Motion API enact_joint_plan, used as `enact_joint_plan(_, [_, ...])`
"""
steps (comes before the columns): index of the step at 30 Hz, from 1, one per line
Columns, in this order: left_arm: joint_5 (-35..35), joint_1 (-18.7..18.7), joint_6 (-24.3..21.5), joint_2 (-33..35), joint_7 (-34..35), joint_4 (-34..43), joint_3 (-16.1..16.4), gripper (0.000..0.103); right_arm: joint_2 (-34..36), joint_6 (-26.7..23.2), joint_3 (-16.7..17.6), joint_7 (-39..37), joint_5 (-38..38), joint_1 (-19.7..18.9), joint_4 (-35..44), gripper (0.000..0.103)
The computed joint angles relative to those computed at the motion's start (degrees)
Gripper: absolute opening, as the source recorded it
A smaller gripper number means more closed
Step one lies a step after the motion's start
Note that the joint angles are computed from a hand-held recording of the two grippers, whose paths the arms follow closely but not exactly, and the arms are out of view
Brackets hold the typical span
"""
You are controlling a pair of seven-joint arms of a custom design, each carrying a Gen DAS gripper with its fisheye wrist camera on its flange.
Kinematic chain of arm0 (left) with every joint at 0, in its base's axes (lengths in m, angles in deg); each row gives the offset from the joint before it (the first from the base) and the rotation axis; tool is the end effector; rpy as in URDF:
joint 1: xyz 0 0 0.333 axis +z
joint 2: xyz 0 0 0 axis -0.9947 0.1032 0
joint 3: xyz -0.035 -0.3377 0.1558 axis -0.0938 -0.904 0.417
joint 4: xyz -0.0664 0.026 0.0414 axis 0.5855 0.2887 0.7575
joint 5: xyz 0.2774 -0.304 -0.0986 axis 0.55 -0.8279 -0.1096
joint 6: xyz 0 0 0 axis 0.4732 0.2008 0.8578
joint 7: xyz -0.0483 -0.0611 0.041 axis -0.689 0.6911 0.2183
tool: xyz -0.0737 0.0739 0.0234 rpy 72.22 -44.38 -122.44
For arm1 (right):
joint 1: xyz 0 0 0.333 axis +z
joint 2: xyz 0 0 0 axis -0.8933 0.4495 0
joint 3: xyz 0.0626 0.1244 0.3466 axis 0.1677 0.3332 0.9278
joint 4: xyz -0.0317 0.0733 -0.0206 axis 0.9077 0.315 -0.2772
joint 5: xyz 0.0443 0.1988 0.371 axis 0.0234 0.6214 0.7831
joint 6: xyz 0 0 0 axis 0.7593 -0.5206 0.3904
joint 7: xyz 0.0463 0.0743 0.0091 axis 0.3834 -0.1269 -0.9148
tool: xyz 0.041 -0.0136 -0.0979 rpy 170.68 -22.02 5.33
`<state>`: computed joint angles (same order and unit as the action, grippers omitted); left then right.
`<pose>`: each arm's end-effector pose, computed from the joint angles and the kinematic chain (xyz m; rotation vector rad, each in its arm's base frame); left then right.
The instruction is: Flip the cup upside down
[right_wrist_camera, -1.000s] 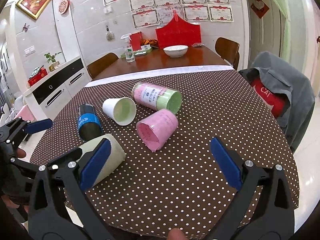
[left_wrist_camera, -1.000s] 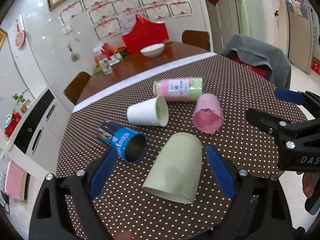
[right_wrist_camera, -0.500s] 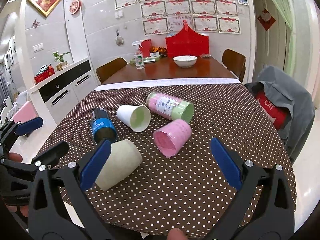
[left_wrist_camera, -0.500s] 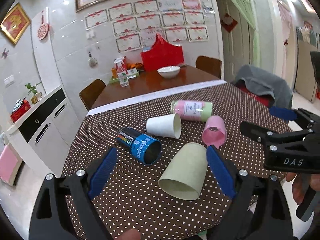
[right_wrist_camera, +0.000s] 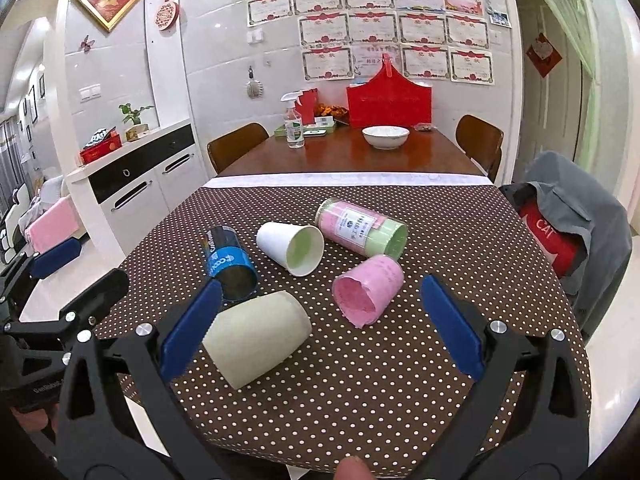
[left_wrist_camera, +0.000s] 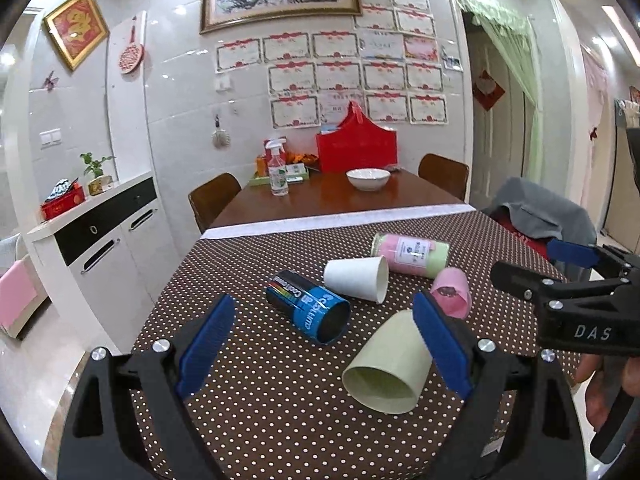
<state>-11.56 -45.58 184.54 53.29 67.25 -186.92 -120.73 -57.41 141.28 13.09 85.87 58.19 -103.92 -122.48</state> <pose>0.4778 -0.2631 0.5264 -1.1799 1.8517 -1.1211 0.4346 0.2487 0.5250 -1.4164 1.7027 -0.9020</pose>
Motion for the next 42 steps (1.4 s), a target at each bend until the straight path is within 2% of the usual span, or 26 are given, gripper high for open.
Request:
enact_joint_plan(7, [-5.21, -2.09, 5.59, 0.52, 1.67, -1.85, 1.80, 0.089, 1.59, 0.09, -0.69, -0.24, 0.06, 1.00, 0.68, 0.097])
enact_joint_plan(13, [-8.32, -7.27, 9.39, 2.13, 3.18, -3.17, 6.87, 0.089, 3.78, -0.24, -1.64, -0.33, -0.26, 2.44, 1.56, 0.097])
enact_joint_plan(17, [-12.04, -9.06, 11.20, 3.14, 5.81, -3.61, 8.19, 0.089, 5.79, -1.27, -2.20, 0.30, -0.70, 3.35, 2.37, 0.097])
enact_joint_plan(19, [-11.99, -10.90, 11.95, 3.78, 5.55, -3.93, 10.47, 0.089, 7.52, -2.40, -2.32, 0.93, -1.26, 3.66, 3.21, 0.097])
enact_joint_plan(24, [-12.45, -14.42, 12.73, 5.46, 5.74, -4.15, 14.76, 0.089, 15.50, -3.73, -6.45, 3.53, -1.56, 8.61, 4.34, 0.097])
enact_joint_plan(28, [-14.82, -16.40, 13.45, 7.14, 9.48, -4.16, 16.23, 0.089, 21.89, -6.80, -9.62, 5.62, -1.27, 12.40, 6.33, 0.097])
enact_joint_plan(33, [-15.56, -19.60, 13.29, 8.98, 11.81, -3.76, 19.08, 0.089, 27.52, -10.93, -10.90, 9.77, -4.45, 14.09, 9.29, 0.097])
enact_joint_plan(37, [-17.05, -22.18, 13.40, 10.34, 14.53, -3.40, 21.25, 0.089, 32.76, -13.77, -14.07, 9.69, -2.22, 17.92, 12.01, 0.097])
enact_joint_plan(42, [-15.08, -25.26, 13.33, 11.08, 13.06, -3.64, 25.23, 0.089, 35.33, -16.94, -17.57, 9.30, 1.80, 21.68, 14.36, 0.095])
